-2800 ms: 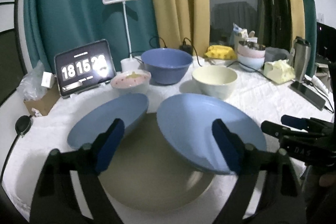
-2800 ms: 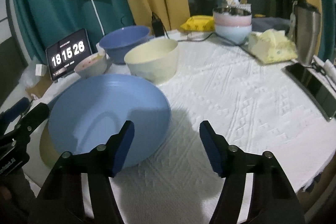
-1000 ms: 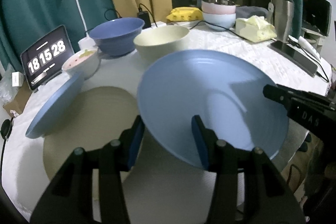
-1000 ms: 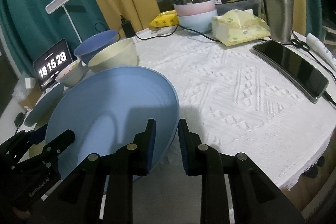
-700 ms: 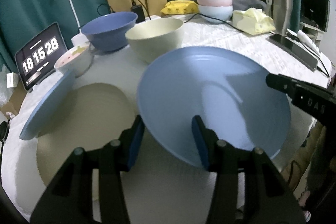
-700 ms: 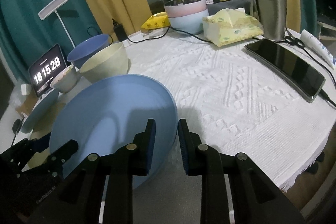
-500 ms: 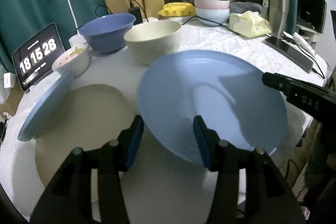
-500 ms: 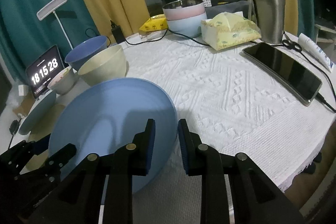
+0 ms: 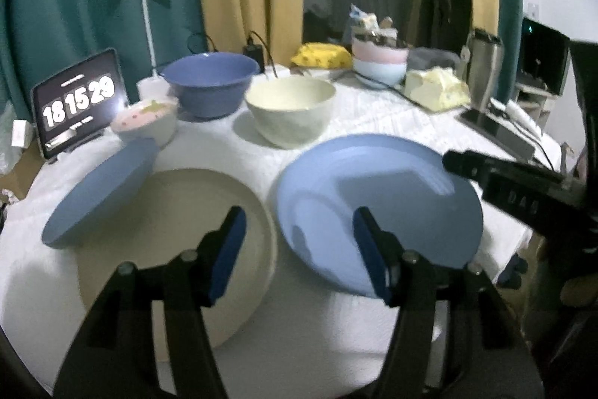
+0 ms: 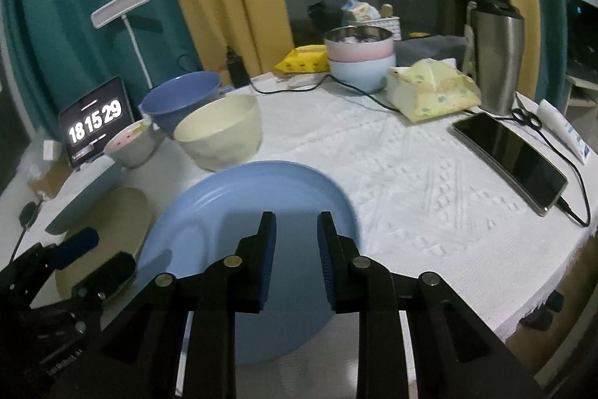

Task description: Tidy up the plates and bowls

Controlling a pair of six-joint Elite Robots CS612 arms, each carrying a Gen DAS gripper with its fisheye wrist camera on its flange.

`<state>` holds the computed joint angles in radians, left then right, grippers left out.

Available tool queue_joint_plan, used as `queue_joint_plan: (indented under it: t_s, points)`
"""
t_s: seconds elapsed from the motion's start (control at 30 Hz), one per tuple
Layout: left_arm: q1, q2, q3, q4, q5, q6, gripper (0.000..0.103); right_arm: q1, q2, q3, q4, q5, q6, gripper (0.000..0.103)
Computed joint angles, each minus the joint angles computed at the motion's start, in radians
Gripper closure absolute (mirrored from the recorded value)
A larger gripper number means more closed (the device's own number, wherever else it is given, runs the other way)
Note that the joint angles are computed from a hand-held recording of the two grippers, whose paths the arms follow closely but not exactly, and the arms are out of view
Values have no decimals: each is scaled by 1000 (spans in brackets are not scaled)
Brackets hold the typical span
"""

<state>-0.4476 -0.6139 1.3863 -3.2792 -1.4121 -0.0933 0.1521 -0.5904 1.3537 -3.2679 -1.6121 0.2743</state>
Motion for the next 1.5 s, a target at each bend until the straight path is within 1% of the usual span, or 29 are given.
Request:
queue_joint_plan:
  t_s: [0.03, 0.37, 0.63, 0.87, 1.13, 1.5]
  points:
    - [1, -2, 5, -12, 12, -2, 42, 4, 0, -3, 3, 0, -6, 79]
    - [29, -14, 39, -125, 46, -46, 42, 33, 7, -44, 33, -4, -51, 78]
    - [56, -20, 53, -166, 56, -69, 42, 58, 20, -90, 62, -3, -80, 78]
    - [80, -31, 70, -201, 73, -94, 42, 74, 37, -140, 104, 14, -93, 78]
    - [105, -34, 78, -211, 100, -127, 42, 96, 61, -205, 145, 19, -126, 78]
    - [142, -27, 69, -189, 123, -167, 42, 124, 105, -314, 226, 18, -164, 78]
